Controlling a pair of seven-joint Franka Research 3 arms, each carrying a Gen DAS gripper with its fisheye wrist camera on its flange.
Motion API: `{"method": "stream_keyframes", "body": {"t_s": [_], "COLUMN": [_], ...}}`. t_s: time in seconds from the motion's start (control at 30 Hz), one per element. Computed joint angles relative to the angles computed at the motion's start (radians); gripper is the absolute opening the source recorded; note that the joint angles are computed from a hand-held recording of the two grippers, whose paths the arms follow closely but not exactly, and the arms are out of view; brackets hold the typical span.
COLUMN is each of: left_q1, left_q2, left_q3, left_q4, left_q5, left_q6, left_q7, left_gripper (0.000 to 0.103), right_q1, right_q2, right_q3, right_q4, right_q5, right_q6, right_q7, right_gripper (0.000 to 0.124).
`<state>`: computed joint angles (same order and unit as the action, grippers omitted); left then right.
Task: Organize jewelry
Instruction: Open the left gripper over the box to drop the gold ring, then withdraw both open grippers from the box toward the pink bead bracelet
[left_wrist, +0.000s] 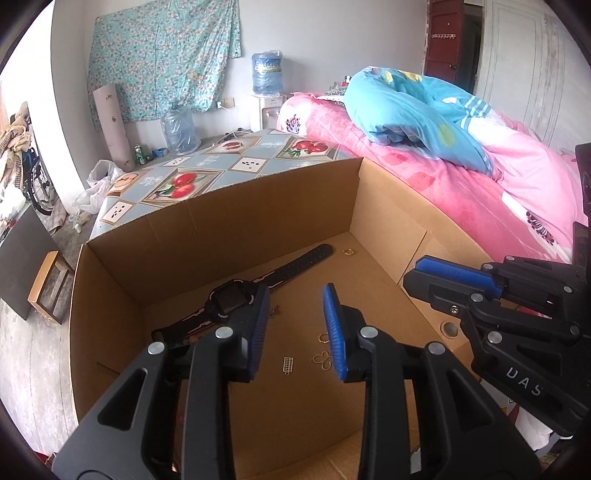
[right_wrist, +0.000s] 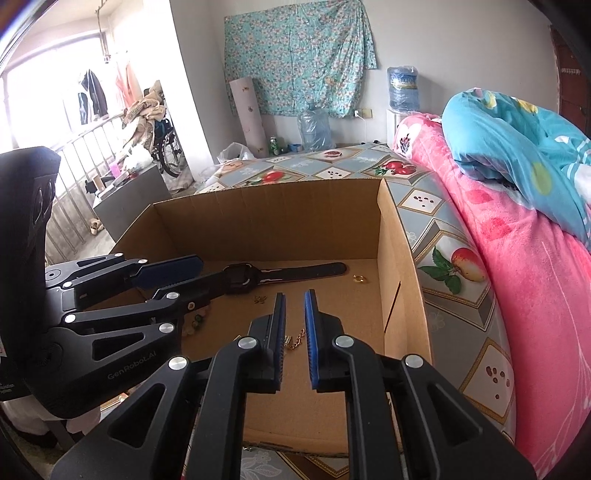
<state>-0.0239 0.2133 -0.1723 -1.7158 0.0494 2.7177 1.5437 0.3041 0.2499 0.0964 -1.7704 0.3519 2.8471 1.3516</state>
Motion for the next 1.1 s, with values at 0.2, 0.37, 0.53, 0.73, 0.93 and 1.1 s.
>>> {"method": "stream_keyframes", "body": {"t_s": [0.2, 0.37, 0.53, 0.73, 0.93, 1.1], "left_q1": [0.012, 0.013, 0.000, -0.028, -0.058, -0.096], "left_q2": [-0.048, -0.116, -0.196, -0.284, -0.365, -0.414], "left_q3": [-0.012, -0.009, 0.011, 0.048, 0.087, 0.121], "left_q4": [-0.062, -0.144, -0.240, -0.349, -0.440, -0.493], "left_q5": [-0.055, -0.113, -0.170, -0.229, -0.269, -0.304], "left_q6": [0.044, 0.061, 0.068, 0.070, 0.106, 0.132], "left_q7": [0.034, 0.065, 0.089, 0.125, 0.145, 0.181], "left_gripper": [0.031, 0.035, 0.035, 0.036, 0.039, 0.040], "right_q1": [-0.016, -0.021, -0.024, -0.007, 0.015, 0.033], "right_q2": [-0.045, -0.091, -0.137, -0.183, -0.228, -0.258], "right_q3": [0.026, 0.040, 0.049, 0.041, 0.030, 0.017], "right_q4": [-0.048, -0.099, -0.146, -0.192, -0.238, -0.267], "right_q5": [0.075, 0.152, 0.257, 0.348, 0.452, 0.514], "right_q6": [0.017, 0.045, 0.061, 0.057, 0.069, 0.067], "right_q7": [-0.062, -0.131, -0.226, -0.309, -0.413, -0.485], "right_gripper": [0.012, 0.019, 0.020, 0.020, 0.025, 0.026]}}
